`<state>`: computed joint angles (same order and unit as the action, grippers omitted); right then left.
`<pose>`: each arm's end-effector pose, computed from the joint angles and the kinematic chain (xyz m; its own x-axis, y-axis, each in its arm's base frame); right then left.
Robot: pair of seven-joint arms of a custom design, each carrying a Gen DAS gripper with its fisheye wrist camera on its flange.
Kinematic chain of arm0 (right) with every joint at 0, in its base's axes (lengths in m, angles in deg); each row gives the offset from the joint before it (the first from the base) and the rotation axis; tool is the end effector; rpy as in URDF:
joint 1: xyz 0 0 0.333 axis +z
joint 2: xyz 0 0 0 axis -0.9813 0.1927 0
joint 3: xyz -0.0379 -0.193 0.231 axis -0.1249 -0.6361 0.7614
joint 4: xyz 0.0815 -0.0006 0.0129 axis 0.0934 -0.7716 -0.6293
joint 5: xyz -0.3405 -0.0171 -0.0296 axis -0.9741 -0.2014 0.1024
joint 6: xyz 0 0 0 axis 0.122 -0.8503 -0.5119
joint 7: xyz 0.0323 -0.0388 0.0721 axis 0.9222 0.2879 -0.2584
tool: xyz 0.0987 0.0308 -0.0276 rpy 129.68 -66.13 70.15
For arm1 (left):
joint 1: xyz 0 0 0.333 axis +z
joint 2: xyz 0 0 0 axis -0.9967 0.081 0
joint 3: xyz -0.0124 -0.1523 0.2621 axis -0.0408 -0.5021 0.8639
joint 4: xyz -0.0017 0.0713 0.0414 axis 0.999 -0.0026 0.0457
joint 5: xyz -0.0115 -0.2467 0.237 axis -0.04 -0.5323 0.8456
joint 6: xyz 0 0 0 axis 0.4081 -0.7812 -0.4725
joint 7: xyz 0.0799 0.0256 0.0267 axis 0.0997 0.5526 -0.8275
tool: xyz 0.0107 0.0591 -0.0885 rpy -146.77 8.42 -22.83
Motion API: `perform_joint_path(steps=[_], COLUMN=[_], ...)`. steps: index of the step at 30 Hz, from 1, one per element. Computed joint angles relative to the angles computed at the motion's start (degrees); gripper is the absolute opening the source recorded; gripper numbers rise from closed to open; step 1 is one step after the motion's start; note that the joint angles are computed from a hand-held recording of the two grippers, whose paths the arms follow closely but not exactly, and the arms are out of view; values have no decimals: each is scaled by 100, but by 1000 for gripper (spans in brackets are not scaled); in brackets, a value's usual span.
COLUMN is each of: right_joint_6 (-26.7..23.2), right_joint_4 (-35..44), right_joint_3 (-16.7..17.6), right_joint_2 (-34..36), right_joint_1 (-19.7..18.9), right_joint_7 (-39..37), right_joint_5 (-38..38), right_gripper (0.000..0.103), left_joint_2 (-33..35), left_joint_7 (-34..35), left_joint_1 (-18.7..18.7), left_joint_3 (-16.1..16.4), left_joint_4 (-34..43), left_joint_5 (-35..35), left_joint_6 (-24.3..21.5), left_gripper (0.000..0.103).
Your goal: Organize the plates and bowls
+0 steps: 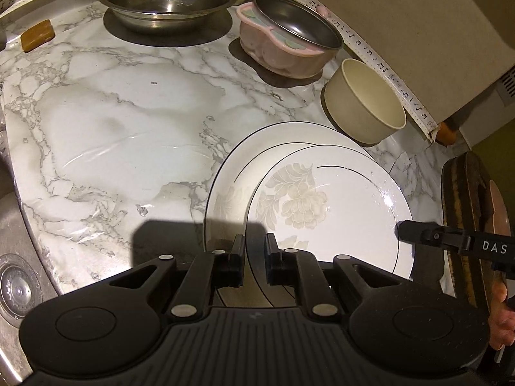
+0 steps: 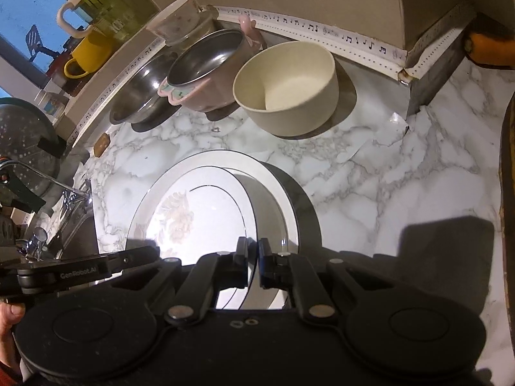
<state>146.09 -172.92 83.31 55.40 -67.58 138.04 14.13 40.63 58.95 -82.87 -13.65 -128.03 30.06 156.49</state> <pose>0.5780 0.1917 0.4556 0.1690 -0.9188 -0.3566 -0.9582 -0.0684 -0.2780 0.5418 -0.0261 0.3646 0.0991 -0.9335 0.3445 -0.8972 -0.2336 -0.3748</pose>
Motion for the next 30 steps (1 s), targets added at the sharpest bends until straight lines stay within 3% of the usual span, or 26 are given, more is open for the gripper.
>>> perform_joint_path(steps=[9,18,30], right_joint_6=[-52,-138,-199], right_joint_4=[87,141,313], right_joint_3=[17,18,43], right_joint_2=[122,237,413], right_joint_1=[-115,-124,-100], right_joint_7=[-132,-154,-35], right_joint_5=[159,148,-18], right_gripper=[7,7,9], left_joint_2=[60,-143,-27], left_joint_7=[-207,164,303], left_joint_1=[-68,-61,-275], left_joint_3=[13,-91,-143], left_joint_4=[27,-127,-128], left_joint_5=[277,-1,211], left_joint_6=[105,447,287], left_gripper=[11,11,11])
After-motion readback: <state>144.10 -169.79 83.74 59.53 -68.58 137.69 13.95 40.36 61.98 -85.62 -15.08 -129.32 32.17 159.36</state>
